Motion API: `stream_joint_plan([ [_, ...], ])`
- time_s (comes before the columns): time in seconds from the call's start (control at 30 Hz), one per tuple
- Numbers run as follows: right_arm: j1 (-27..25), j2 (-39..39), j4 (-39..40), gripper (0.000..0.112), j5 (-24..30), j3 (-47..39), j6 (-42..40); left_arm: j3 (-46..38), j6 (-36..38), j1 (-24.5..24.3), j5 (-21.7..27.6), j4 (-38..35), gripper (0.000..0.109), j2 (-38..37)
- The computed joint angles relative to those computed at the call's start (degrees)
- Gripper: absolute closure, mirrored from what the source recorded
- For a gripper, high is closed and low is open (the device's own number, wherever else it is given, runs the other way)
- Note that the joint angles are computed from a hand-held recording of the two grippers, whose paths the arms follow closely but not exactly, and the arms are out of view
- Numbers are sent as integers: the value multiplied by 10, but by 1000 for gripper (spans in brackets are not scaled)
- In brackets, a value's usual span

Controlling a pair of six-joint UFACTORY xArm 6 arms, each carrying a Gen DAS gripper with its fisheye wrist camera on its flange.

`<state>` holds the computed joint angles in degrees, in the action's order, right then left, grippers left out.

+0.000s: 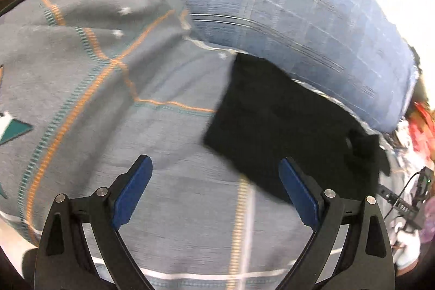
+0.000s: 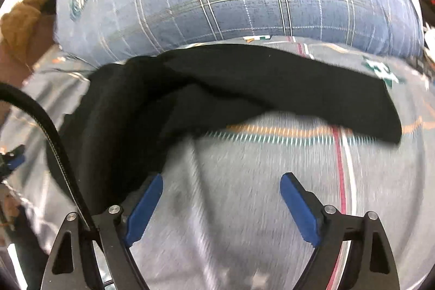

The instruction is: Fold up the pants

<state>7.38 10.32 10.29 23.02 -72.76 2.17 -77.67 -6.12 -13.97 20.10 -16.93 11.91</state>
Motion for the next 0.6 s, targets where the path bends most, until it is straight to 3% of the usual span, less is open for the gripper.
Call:
stream_joint_plan([
  [0.13, 14, -44, 47, 25, -62, 66, -20, -29, 14, -25, 19, -12, 13, 17],
  [0.23, 17, -48, 45, 25, -52, 68, -21, -55, 9, -33, 53, -23, 13, 30],
  [0.33, 18, -46, 32, 25, -44, 64, -8, -55, -19, -39, 44, 9, 13, 42],
  [0.47, 18, -39, 140, 29, -28, 42, -69, -75, -40, -32, 54, 19, 13, 64],
  [0.53, 27, -44, 242, 29, -34, 42, -146, -85, -57, -28, 58, 29, 13, 75],
  [0.6, 40, -47, 285, 29, -28, 42, -188, -98, -61, -25, 64, 23, 13, 87],
])
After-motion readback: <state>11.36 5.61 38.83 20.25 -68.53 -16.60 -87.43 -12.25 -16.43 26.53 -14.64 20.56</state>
